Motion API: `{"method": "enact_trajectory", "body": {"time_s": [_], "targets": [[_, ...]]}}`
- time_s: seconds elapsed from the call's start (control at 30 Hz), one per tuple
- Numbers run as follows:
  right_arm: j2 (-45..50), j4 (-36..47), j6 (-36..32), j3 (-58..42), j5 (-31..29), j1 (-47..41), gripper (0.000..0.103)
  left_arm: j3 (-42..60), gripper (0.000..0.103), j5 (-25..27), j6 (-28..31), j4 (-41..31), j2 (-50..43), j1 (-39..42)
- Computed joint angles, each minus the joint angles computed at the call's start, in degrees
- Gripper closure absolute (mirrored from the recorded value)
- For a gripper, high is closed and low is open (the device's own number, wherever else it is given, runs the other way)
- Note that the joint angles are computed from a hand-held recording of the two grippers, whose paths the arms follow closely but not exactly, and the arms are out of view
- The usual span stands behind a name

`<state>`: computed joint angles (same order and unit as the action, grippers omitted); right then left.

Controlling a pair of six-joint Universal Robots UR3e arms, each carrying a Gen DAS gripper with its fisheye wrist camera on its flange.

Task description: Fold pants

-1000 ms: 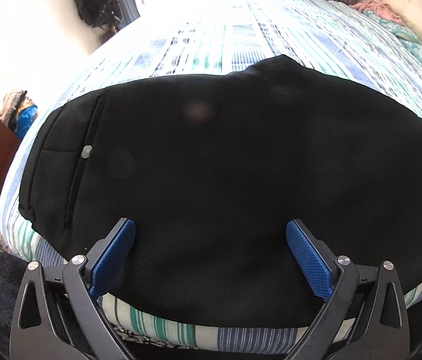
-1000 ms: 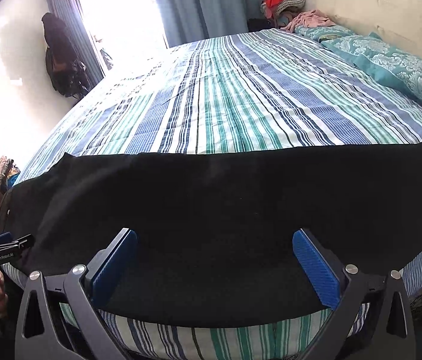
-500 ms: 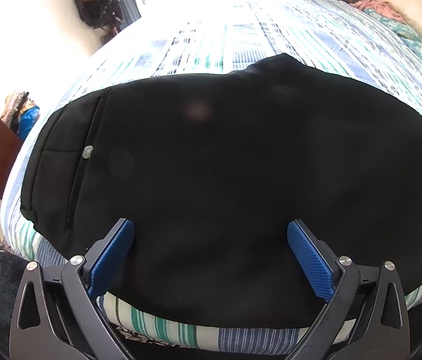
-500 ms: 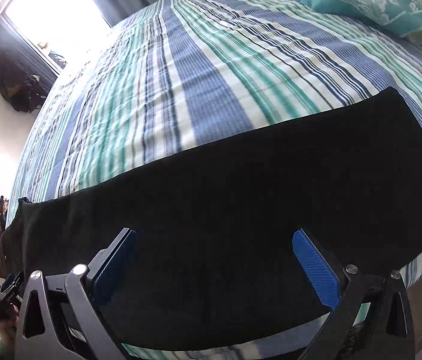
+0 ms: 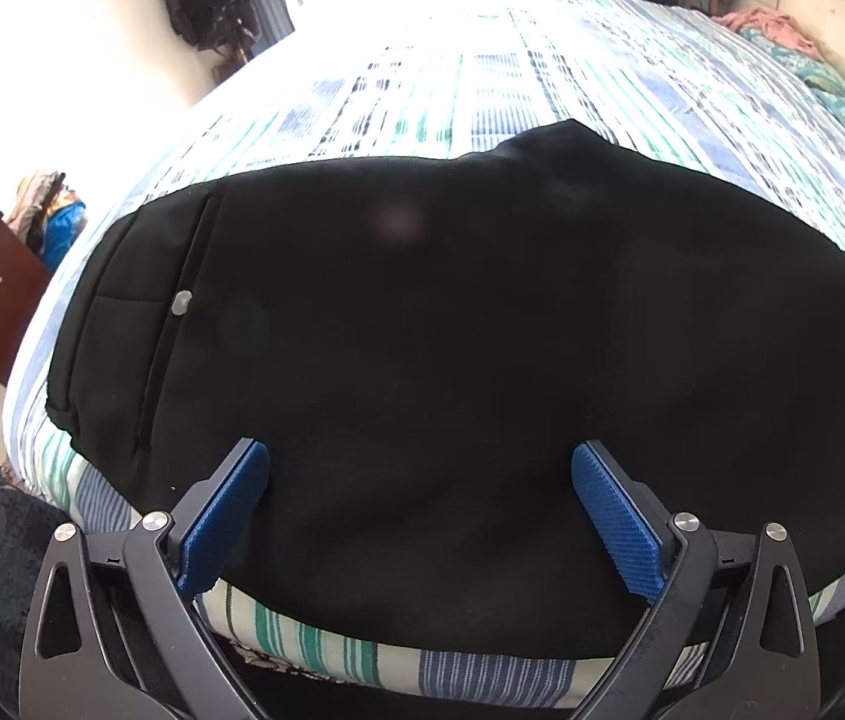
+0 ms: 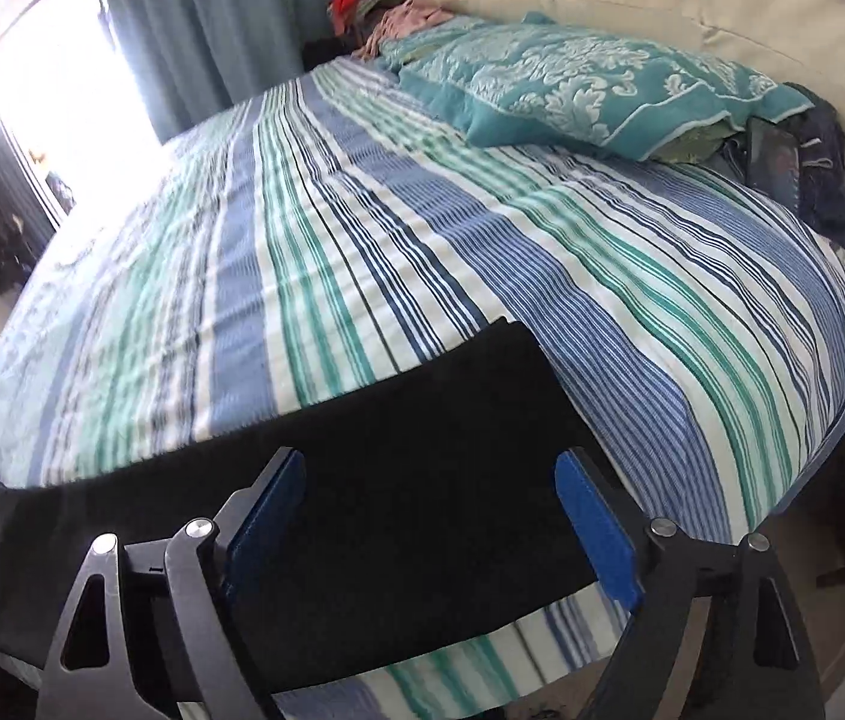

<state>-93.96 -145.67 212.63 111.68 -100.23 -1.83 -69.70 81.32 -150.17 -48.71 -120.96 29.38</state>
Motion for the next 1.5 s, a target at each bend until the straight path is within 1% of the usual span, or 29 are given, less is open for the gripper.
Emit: {"method": "enact_trajectory", "body": {"time_s": [0.07, 0.17, 0.2, 0.23, 0.33, 0.37, 0.43, 0.53, 0.63, 0.7, 0.77, 0.83, 0.87, 0.9, 0.97, 1.03, 1.1, 1.2, 1.27, 1.3, 1.33, 1.37, 1.4, 1.43, 1.5], "targets": [[-0.5, -4.2, 3.4, 0.8, -0.3, 3.0, 0.018, -1.2, 0.002, -1.1, 0.3, 0.3, 1.2, 0.2], [0.9, -6.5, 4.5, -0.7, -3.2, 7.2, 0.018, -4.5, 0.002, -2.6, 1.7, 2.5, 3.7, 0.4], [1.7, -7.0, 4.3, -1.6, -5.0, 8.6, 0.018, -5.5, 0.002, -2.9, 2.3, 3.3, 4.5, 0.4], [2.2, -7.6, 3.4, -2.3, -5.5, 8.8, 0.018, -6.3, 0.002, -3.3, 2.9, 3.9, 5.2, 0.5], [-0.2, -6.1, -1.0, -2.4, -4.2, 6.0, 0.018, -8.4, 0.002, -4.4, 4.0, 6.1, 6.8, 1.2], [-2.3, -5.2, -2.0, -1.2, -3.9, 4.5, 0.018, -8.8, 0.002, -4.6, 4.0, 6.7, 7.0, 1.4], [-6.2, -2.6, -4.3, 0.5, -1.0, -0.2, 0.018, -8.9, 0.002, -4.9, 4.0, 6.3, 7.3, 1.8], [-11.4, 3.9, -9.2, 2.4, 2.9, -8.0, 0.018, -8.0, 0.002, -4.7, 3.5, 5.7, 6.8, 1.9], [-18.1, 9.5, -14.7, 6.1, 11.3, -20.3, 0.018, -7.2, 0.002, -4.5, 2.8, 5.7, 6.4, 1.7], [-21.6, 12.4, -17.5, 8.2, 18.3, -28.6, 0.018, -7.5, 0.002, -4.2, 2.5, 5.5, 6.7, 1.6], [-23.5, 14.5, -19.6, 9.7, 24.9, -34.3, 0.018, -7.6, 0.002, -3.8, 2.5, 5.2, 6.7, 1.3], [-21.5, 15.1, -21.2, 9.9, 30.2, -35.9, 0.018, -8.1, 0.002, -3.2, 2.7, 5.3, 6.9, 1.0], [-19.4, 14.7, -21.6, 9.6, 31.8, -35.2, 0.019, -8.1, 0.002, -3.0, 2.7, 5.3, 6.8, 0.7], [-16.7, 13.8, -21.6, 9.0, 31.8, -33.4, 0.02, -8.1, 0.002, -2.7, 2.8, 5.3, 6.8, 0.5], [-10.7, 10.7, -20.9, 7.1, 27.8, -28.0, 0.022, -8.6, 0.002, -2.3, 3.2, 5.5, 7.1, 0.2], [-5.7, 8.3, -20.6, 5.5, 24.3, -24.5, 0.024, -8.9, 0.002, -1.8, 3.4, 5.9, 7.3, -0.2], [-1.8, 6.9, -21.2, 4.5, 23.7, -23.3, 0.028, -9.3, 0.002, -1.4, 3.4, 6.2, 7.5, -0.3], [2.6, 7.1, -22.3, 2.7, 22.2, -21.9, 0.029, -9.0, 0.002, -0.7, 3.1, 5.9, 7.1, -0.4], [3.5, 6.9, -23.1, 2.5, 22.0, -21.5, 0.036, -8.9, 0.002, -0.3, 2.9, 5.8, 6.8, -0.5], [3.5, 7.2, -23.4, 2.6, 22.9, -21.9, 0.047, -8.8, 0.002, -0.2, 2.8, 5.7, 6.6, -0.4], [3.4, 8.4, -23.4, 2.3, 23.3, -22.4, 0.061, -8.7, 0.002, 0.0, 2.7, 5.6, 6.4, -0.5], [2.9, 9.5, -23.3, 2.2, 22.9, -22.6, 0.069, -8.5, 0.002, 0.2, 2.6, 5.4, 6.2, -0.5], [2.0, 10.3, -23.4, 2.5, 23.7, -23.7, 0.079, -8.4, 0.002, 0.3, 2.6, 5.2, 6.1, -0.6], [0.6, 11.0, -23.7, 3.3, 25.6, -25.1, 0.087, -8.5, 0.002, 0.4, 2.6, 5.1, 6.0, -0.6], [-1.6, 12.0, -24.0, 4.0, 28.3, -26.6, 0.09, -8.7, 0.002, 0.1, 2.7, 5.2, 6.2, -0.5]]}}
